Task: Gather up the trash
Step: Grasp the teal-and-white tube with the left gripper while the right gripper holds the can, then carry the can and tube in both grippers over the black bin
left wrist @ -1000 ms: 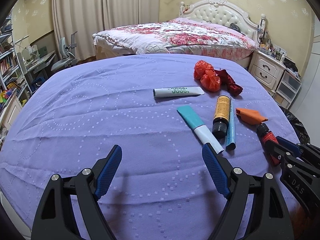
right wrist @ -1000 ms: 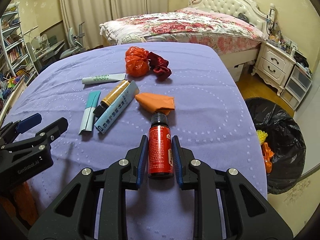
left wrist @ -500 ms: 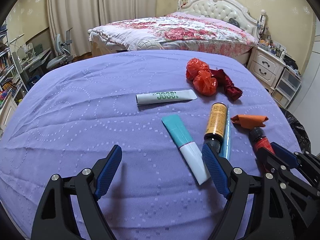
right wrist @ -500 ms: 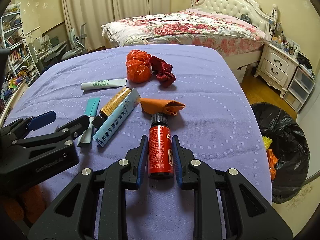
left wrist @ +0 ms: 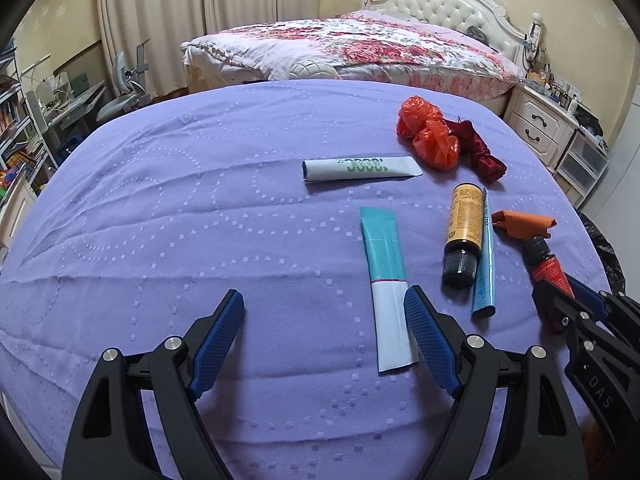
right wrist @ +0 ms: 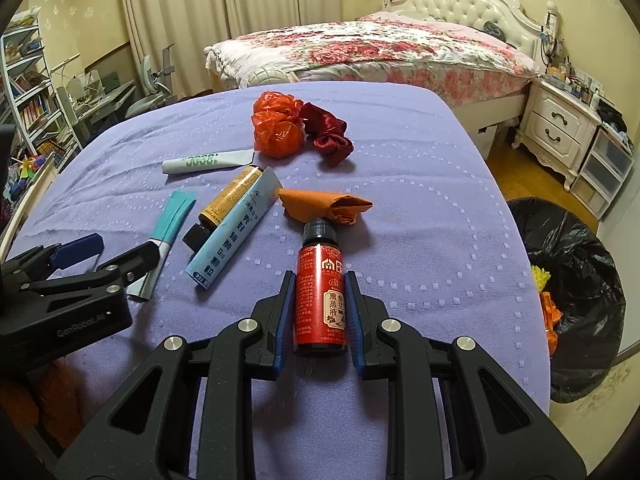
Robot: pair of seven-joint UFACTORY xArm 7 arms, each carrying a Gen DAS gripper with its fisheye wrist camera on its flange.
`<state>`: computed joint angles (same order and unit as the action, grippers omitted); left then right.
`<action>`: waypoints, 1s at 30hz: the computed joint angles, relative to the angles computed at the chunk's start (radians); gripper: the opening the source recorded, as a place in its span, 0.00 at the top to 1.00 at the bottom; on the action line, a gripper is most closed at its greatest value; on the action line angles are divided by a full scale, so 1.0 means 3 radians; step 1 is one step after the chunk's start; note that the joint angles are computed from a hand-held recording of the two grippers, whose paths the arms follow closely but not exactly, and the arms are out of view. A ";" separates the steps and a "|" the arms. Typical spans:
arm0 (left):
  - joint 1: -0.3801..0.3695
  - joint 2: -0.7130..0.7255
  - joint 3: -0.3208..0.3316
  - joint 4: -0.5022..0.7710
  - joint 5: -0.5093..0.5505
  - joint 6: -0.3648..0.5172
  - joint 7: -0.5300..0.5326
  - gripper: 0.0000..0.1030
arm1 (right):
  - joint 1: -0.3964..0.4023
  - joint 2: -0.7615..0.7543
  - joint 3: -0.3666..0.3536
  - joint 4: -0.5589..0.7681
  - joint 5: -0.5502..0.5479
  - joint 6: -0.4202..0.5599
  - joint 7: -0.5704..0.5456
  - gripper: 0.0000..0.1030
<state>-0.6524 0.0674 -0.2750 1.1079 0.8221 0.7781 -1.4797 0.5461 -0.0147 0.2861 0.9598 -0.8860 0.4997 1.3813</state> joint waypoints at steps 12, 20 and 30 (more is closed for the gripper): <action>-0.0034 0.0129 0.0057 0.0135 -0.0046 -0.0065 0.0171 0.35 | -0.0002 0.0016 -0.0012 0.0003 0.0019 -0.0029 0.0011 0.76; -0.0079 0.0106 0.0044 0.0093 0.0120 -0.0096 0.0245 0.72 | -0.0015 0.0009 -0.0021 -0.0009 0.0041 -0.0059 -0.0010 0.75; 0.0069 -0.0111 0.0050 -0.0232 0.0130 -0.0636 0.0053 0.84 | -0.0003 -0.0054 0.0035 -0.0037 0.0025 0.0043 0.0020 0.77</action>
